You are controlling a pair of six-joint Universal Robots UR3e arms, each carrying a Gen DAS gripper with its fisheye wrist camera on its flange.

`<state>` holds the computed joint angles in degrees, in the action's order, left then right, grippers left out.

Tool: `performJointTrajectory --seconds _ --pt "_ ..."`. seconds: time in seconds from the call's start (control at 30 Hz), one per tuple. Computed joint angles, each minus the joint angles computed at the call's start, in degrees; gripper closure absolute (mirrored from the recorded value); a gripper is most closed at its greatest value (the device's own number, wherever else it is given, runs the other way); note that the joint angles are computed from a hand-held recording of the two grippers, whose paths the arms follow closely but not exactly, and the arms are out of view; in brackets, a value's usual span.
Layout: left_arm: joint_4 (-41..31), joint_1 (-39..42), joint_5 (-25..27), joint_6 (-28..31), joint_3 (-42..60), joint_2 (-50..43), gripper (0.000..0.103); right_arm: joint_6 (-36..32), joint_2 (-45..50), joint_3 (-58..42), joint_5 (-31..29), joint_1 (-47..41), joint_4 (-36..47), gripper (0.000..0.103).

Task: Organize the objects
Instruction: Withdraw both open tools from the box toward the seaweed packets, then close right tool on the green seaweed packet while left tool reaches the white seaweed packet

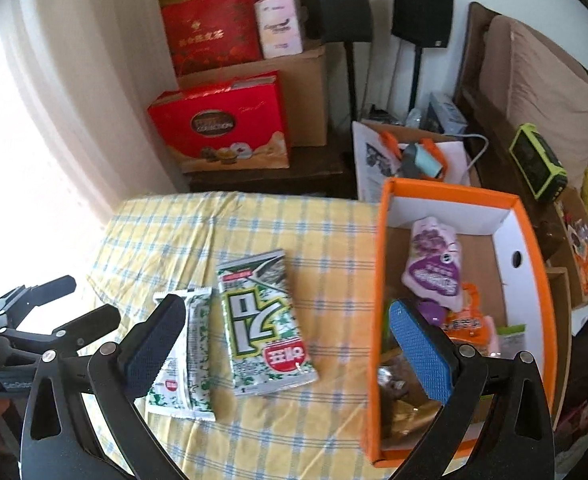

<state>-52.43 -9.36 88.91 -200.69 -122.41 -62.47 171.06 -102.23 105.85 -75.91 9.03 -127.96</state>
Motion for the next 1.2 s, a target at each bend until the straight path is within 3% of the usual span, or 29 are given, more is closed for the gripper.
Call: performJointTrajectory --seconds 0.2,0.57,0.8,0.93,1.2 --pt "1.5 2.0 -1.9 0.8 -5.1 1.3 0.000 -0.1 3.4 -0.7 4.3 0.0 -0.1 0.000" --pt "6.6 1.8 -4.0 0.7 -9.8 -2.5 0.000 -0.2 12.9 -5.7 1.7 4.2 -0.4 0.004" --pt "4.8 7.1 -6.1 4.0 -12.4 1.6 0.000 0.6 17.8 -6.3 -0.1 5.3 -2.4 0.005" --pt "3.7 10.5 -7.4 6.0 -13.9 3.7 0.000 1.0 20.8 -6.9 -2.3 6.5 -4.1 0.003" --pt "2.9 14.1 -9.5 8.6 -15.6 5.6 0.000 -0.3 26.5 -8.9 -14.2 13.2 -8.7 0.003"
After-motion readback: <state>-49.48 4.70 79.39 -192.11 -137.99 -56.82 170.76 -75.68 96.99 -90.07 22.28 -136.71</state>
